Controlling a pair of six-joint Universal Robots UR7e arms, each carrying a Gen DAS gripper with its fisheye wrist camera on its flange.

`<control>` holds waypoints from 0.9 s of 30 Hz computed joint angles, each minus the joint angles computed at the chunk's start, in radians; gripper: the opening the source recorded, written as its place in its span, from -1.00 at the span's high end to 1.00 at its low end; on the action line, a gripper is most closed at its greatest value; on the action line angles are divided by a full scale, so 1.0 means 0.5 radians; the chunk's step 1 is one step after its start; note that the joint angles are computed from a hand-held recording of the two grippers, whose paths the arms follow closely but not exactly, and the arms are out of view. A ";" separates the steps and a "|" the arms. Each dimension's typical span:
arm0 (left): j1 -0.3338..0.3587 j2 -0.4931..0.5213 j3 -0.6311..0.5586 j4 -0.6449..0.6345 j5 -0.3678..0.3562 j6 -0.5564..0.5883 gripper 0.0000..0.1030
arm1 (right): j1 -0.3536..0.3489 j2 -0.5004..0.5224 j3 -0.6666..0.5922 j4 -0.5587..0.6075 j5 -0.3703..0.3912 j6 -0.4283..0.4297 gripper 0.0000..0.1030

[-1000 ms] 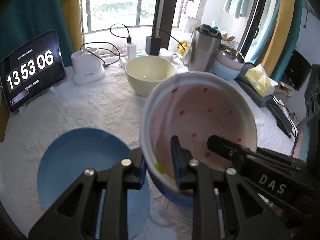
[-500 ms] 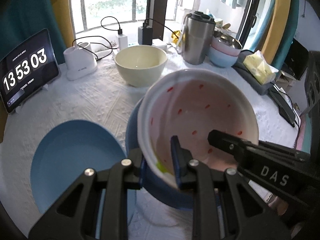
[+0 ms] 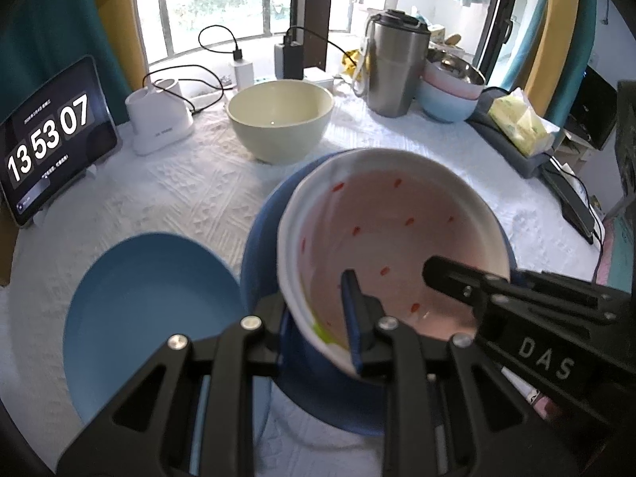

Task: Organize plates and bowls

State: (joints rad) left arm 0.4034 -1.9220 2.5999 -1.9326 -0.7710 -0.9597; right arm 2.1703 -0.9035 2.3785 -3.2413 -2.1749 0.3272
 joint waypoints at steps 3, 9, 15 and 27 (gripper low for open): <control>0.008 -0.010 0.001 0.000 -0.012 0.002 0.51 | 0.013 0.000 -0.012 0.023 -0.025 -0.005 0.53; 0.016 -0.033 -0.008 0.014 -0.025 0.004 0.49 | 0.031 -0.003 -0.014 0.015 -0.076 0.002 0.41; 0.019 -0.048 -0.010 0.019 -0.037 0.007 0.49 | 0.025 -0.016 -0.013 0.023 -0.059 0.000 0.40; -0.066 -0.113 -0.044 0.207 0.076 -0.112 0.22 | 0.030 -0.084 0.022 -0.049 -0.029 -0.048 0.17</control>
